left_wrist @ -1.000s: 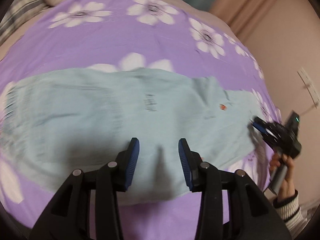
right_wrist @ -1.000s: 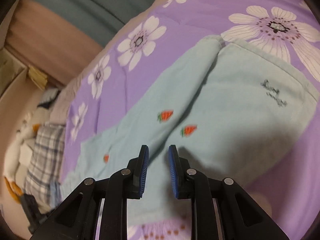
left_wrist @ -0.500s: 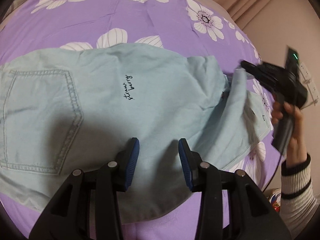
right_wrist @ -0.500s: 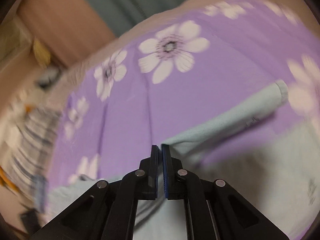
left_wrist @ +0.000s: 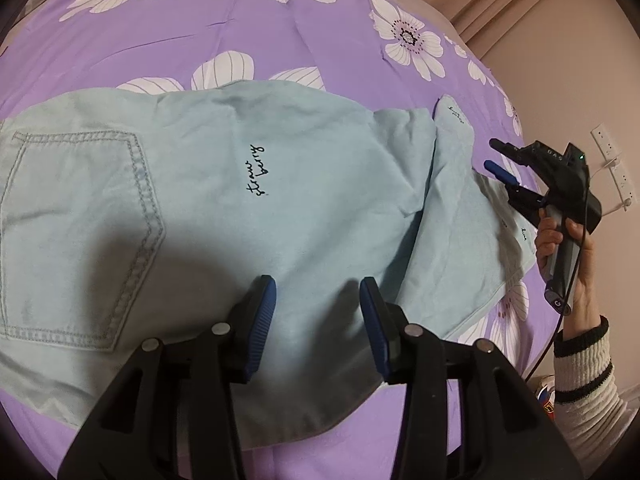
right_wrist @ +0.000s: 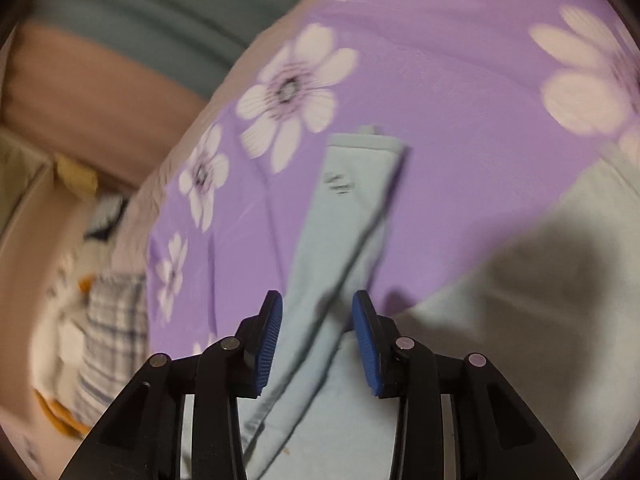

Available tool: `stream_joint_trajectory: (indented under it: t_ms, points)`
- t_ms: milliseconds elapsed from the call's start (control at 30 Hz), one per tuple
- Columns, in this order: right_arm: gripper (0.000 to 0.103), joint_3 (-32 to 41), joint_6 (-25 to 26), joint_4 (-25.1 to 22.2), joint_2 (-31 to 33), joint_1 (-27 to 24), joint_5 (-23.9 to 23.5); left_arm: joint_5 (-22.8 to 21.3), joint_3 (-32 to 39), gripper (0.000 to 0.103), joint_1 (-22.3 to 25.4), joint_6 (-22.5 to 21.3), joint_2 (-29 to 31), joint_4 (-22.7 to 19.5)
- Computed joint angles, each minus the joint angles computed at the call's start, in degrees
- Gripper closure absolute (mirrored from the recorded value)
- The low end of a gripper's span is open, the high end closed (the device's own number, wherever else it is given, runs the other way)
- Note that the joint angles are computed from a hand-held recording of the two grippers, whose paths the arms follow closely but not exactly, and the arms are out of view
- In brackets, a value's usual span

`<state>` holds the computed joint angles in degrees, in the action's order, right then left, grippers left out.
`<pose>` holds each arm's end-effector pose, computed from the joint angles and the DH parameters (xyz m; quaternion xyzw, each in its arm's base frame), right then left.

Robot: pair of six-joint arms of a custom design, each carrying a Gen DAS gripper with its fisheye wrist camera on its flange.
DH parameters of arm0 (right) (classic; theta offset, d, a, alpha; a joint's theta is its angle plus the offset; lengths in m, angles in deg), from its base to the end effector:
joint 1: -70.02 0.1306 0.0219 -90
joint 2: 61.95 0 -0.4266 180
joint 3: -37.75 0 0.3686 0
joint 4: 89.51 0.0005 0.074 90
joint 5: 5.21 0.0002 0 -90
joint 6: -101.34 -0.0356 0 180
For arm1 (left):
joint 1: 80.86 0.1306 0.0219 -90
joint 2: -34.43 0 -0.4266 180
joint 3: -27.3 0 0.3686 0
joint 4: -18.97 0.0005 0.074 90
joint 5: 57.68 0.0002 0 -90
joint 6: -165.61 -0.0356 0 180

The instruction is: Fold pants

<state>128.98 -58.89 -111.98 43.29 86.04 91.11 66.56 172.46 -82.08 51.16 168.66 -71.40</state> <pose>0.5582 0.1557 0.3878 0.4283 0.7823 0.2714 0.3618 0.6995 -0.0354 0.4045 0.2378 0.9218 -0.2694 0.1452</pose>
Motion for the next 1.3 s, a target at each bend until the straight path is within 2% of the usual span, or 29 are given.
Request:
stream_joint_trajectory:
  t_ms: [133,300,500,600,633,700,800,833,867,900,933,1000,1067,1100,1167,1233,1300]
  points:
    - [0.066,-1.65,-2.62,4.57,0.16,-0.79,-1.83,-0.15,0.08,0.06,0.04,-0.06,0.0,-0.25]
    - [0.066,3.21,-3.89,1.19,3.31,-1.06,-2.1,-0.54,-0.08,0.06,0.01,-0.27,-0.04,-0.02]
    - [0.067,6.37,-0.37,-1.93,4.11,-1.48,-1.16,0.02,0.04,0.057,0.05,-0.49,0.28,0.0]
    - [0.067,7.75,-0.55,-3.2,5.26,-2.03,-3.04,0.07,-0.28,0.056,0.05,-0.43,0.16,0.36]
    - [0.067,8.45,-1.22,-4.91,5.73,-2.14,-2.96,0.07,-0.65,0.056,0.09,-0.52,-0.03,0.6]
    - [0.067,7.79,-1.7,-3.59,5.73,-2.19,-2.94,-0.02,-0.54,0.056,0.04,-0.74,0.03,0.47]
    - [0.067,6.28,-2.73,0.7,5.57,-2.38,-5.48,-0.27,0.69,0.056,-0.17,-0.8,0.63,-0.49]
    - [0.068,6.85,-1.51,0.77,5.78,-2.24,-5.15,-0.31,1.1,0.055,-0.22,-0.76,0.83,-0.78]
    - [0.08,8.3,0.36,-1.25,6.21,-2.06,-3.81,-0.4,1.23,0.055,-0.27,-0.73,0.89,-0.91]
    - [0.1,10.35,2.19,-4.87,6.91,-1.9,-1.97,-0.47,1.2,0.055,-0.29,-0.69,0.86,-0.85]
    - [0.099,11.68,2.6,-7.36,7.49,-1.9,-1.18,-0.49,1.05,0.055,-0.27,-0.71,0.78,-0.71]
    - [0.099,11.42,2.42,-7.64,7.43,-1.92,-0.86,-0.62,1.03,0.055,-0.31,-0.74,0.72,-0.54]
    - [0.099,9.53,2.12,-6.34,5.89,-1.33,1.0,-0.88,1.34,0.055,-0.42,-0.64,0.82,-0.64]
    - [0.099,7.29,1.52,-4.17,4.06,-0.79,2.26,-0.96,1.97,0.055,-0.47,-0.63,1.11,-1.07]
    - [0.099,3.37,2.17,-1.9,-0.09,0.76,5.74,-0.83,2.87,0.054,-0.53,-0.76,1.55,-1.86]
    - [0.099,-0.22,3.44,-2.06,-4.73,2.91,10.34,-0.81,3.4,0.054,-0.54,-1.53,1.83,-2.44]
    - [0.099,-4.35,2.31,-3.18,-9.69,5.5,15.42,-0.93,3.17,0.053,-0.56,-2.12,1.75,-2.36]
